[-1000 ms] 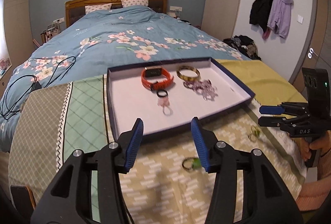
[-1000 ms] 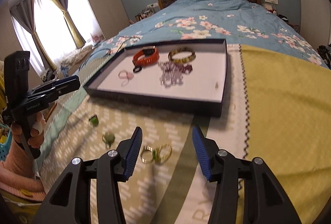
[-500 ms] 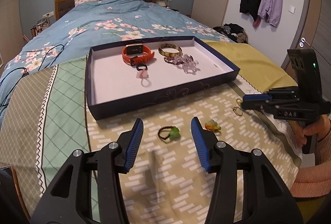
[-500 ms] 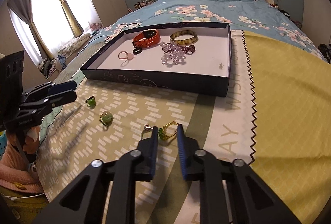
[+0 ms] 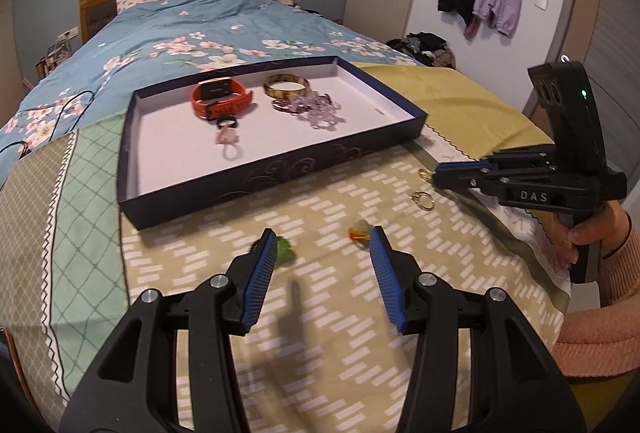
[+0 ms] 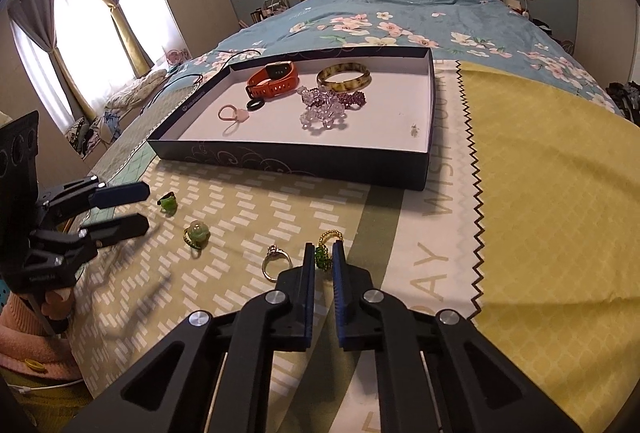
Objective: Organize jewelry
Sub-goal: 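Grasp the black hair tie with green bead with the left gripper while the right grasps the green-stone gold earring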
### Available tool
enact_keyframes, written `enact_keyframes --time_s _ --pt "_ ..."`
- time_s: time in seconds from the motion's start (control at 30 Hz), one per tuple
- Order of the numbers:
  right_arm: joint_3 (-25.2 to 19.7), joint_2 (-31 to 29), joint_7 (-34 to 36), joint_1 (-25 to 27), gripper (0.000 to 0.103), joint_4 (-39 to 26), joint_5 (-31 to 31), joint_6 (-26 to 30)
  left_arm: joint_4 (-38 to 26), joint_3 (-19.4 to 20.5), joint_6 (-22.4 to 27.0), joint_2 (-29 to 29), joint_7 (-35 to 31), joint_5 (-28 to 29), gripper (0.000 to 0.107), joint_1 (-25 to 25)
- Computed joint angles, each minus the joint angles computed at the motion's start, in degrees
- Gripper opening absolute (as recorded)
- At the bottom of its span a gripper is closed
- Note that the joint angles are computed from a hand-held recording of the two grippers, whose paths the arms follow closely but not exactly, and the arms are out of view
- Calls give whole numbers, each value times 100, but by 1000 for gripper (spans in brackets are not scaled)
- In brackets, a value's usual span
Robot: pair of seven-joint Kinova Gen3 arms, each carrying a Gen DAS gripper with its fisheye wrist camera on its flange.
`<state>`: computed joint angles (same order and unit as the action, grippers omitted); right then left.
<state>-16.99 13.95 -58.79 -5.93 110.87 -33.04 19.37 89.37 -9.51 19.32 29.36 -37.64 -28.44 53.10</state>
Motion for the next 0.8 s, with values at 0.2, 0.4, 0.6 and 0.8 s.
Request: enact_keyframes --time_s 0.2,0.4,0.6,0.8 --pt "-177 -35 318 178 7 59 -283 -92 -187 312 102 95 -325 151 48 -211" --pt "-272 -62 634 287 7 97 -581 -128 -344 255 224 193 -396 224 47 -148" --pt "-358 -75 1029 432 7 123 -991 -146 -266 -246 406 160 287 -67 45 156" --pt "-408 -57 1303 460 7 122 -1262 -203 -574 361 1019 292 33 4 40 -381"
